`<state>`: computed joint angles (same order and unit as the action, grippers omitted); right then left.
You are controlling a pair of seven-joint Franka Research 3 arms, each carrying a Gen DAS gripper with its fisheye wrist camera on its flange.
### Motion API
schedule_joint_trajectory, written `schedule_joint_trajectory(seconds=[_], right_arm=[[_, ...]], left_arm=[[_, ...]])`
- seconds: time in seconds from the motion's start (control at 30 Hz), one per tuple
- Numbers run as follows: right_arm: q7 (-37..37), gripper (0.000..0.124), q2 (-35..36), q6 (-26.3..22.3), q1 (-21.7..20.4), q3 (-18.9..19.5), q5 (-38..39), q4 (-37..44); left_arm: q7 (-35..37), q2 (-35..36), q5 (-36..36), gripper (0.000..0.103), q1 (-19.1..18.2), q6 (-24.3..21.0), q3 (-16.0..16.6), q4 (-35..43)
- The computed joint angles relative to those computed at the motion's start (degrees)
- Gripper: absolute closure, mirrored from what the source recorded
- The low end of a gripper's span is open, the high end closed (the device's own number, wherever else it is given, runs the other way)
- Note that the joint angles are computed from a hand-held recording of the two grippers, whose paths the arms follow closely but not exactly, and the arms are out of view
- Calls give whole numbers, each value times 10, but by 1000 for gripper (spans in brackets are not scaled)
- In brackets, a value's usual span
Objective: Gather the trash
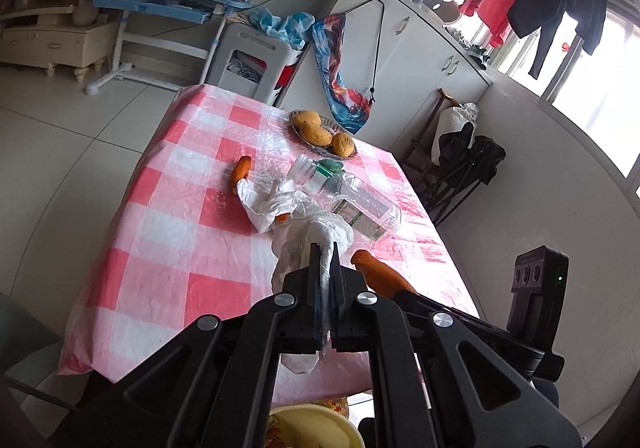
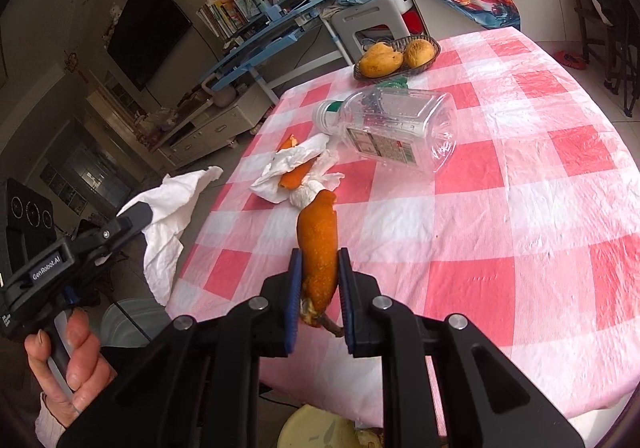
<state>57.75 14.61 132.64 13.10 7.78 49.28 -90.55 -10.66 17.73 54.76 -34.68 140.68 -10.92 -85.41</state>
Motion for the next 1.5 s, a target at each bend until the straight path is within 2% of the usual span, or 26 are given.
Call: schedule_joint_trajectory(seconds=[0.2,0.4,0.53,0.67,0.73,0.77,0.87,0.93,1.07,1.17,1.23,1.27,1.33,1.5], right_arm=[[-42,106,-90,-19,0,-10,22,-102],[-55,106,-175,-56,23,-29,-41,-205],[-35,105,-189,-94,34,-33,-90,-230],[-22,98,-203,-42,41,-35,-96,-250],[-13,71,-212,5,41,-40,-71,-264],[-14,68,-217,27,41,-44,-50,-272],[-28,65,-226,73,44,-52,5,-283],[-38,60,-233,110,47,-51,23,-294],[-44,59,-235,154,56,-49,31,-301],[-34,54,-233,169,59,-47,19,-300],[-35,50,-235,177,61,-48,14,-303],[-36,49,-230,181,62,-47,10,-300],[-36,47,-231,185,64,-47,3,-303],[-36,47,-232,187,67,-46,-12,-306]], left_arm=[[-2,-12,-1,99,-13,-15,-11,-17],[-15,-23,1,99,-22,-22,-23,-35],[-22,-24,-4,99,-28,-32,-30,-38],[-17,-20,-30,99,-35,-49,-40,-39],[-7,-13,-47,99,-39,-58,-45,-36],[3,-8,-57,99,-41,-64,-47,-31],[56,16,-94,99,-50,-86,-54,-3],[122,39,-141,99,-47,-92,-63,22],[218,78,-201,99,-61,-115,-61,72],[223,77,-194,86,-80,-124,-42,80],[189,64,-170,59,-92,-127,-26,67],[164,55,-151,55,-98,-129,-19,58],[122,37,-122,50,-100,-132,-14,39],[49,12,-79,48,-91,-141,-21,11]])
